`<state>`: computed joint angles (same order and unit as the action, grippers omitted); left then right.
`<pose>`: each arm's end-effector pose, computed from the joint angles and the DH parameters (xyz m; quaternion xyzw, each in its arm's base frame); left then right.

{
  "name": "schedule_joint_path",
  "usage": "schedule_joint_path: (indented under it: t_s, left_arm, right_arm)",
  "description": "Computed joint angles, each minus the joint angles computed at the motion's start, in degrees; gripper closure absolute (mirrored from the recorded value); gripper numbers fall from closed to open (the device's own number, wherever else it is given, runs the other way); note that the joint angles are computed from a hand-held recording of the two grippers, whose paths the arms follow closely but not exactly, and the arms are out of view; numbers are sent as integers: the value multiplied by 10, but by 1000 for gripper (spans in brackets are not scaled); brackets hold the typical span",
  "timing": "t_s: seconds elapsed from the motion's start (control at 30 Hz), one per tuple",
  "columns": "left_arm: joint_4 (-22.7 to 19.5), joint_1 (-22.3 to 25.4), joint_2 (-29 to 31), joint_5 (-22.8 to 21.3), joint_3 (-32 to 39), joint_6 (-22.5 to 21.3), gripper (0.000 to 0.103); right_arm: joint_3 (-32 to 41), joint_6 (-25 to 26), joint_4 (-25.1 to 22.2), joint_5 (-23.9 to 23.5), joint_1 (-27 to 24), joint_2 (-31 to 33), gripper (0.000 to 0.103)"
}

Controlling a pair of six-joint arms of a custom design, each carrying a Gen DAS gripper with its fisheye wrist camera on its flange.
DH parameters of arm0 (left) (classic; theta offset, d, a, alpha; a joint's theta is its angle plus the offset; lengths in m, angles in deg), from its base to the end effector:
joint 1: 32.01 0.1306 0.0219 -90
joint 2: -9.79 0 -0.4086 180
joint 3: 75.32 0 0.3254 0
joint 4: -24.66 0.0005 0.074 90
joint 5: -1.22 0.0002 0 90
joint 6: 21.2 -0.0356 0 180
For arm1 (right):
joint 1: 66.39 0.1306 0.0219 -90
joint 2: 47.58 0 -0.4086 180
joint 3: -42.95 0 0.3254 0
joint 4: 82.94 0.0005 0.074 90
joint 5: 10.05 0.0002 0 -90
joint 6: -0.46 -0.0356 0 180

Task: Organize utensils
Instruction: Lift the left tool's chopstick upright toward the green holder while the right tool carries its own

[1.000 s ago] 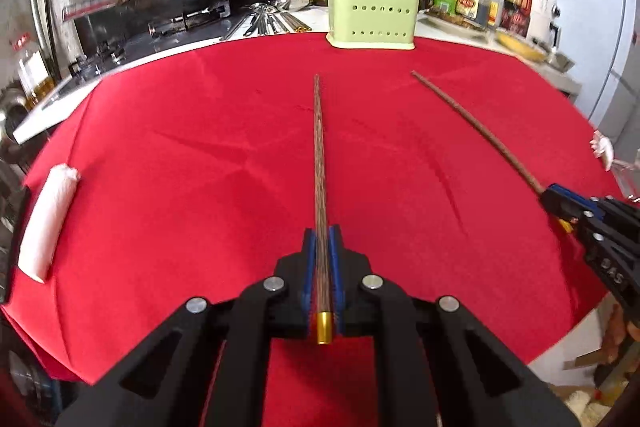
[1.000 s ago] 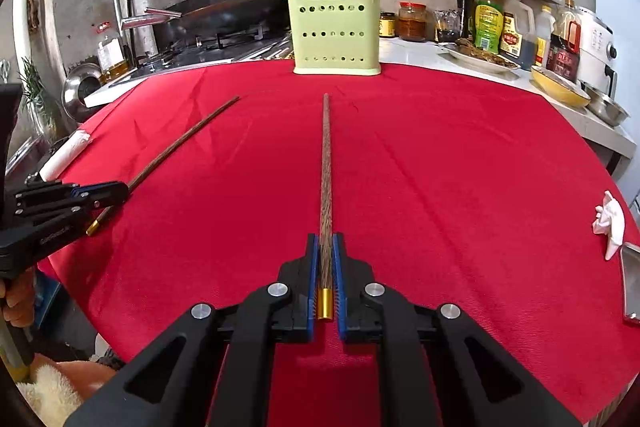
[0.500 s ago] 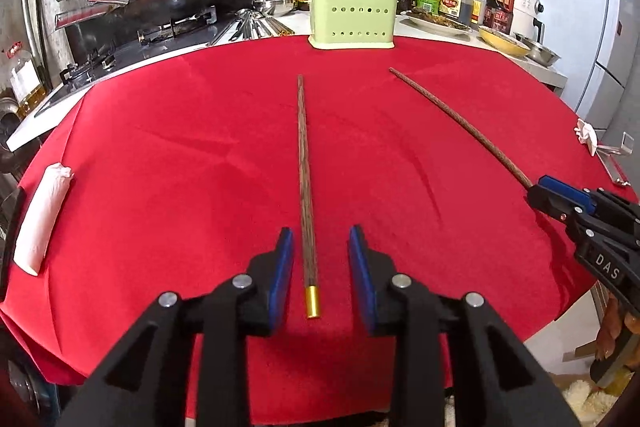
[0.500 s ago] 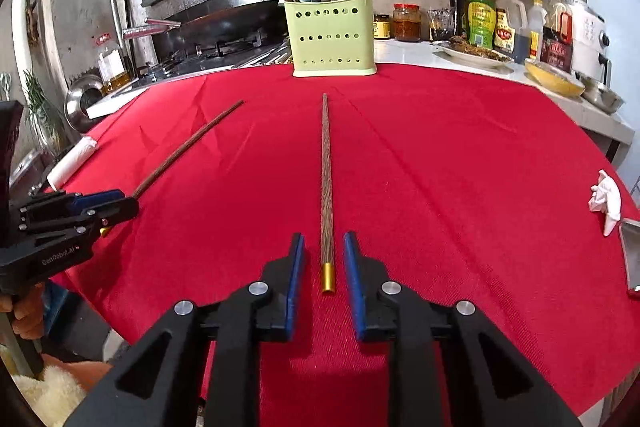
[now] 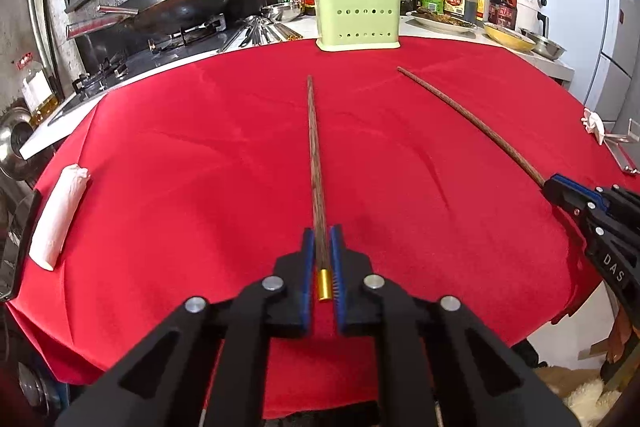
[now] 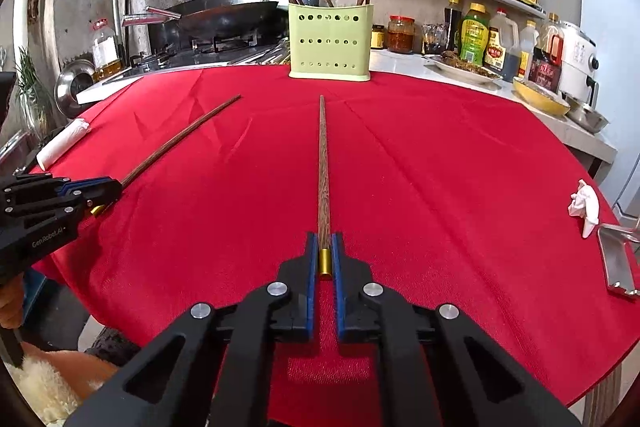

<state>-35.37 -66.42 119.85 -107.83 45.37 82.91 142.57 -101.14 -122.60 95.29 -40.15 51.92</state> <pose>0.4615 -0.3026 0.4926 0.1065 0.9206 0.0009 0.3757 0.4512 0.2114 0.4652 -0.0578 0.8965 0.0228 0.4388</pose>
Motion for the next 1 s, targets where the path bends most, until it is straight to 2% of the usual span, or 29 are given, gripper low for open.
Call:
schedule_joint_path:
  t_s: [0.2, 0.4, 0.53, 1.0]
  left_arm:
    - [5, 7, -4, 15, 2, -4, 96]
    - [28, 15, -14, 7, 22, -20, 96]
    - [43, 17, -17, 6, 55, -44, 96]
    - [47, 27, 14, 11, 212, -117, 96]
  right_arm:
    - [10, -25, -11, -29, -11, -1, 96]
    - [33, -19, -6, -25, -17, -10, 96]
    - [66, -7, -4, -13, -18, -14, 96]
    - [173, 32, -4, 10, -22, -9, 96]
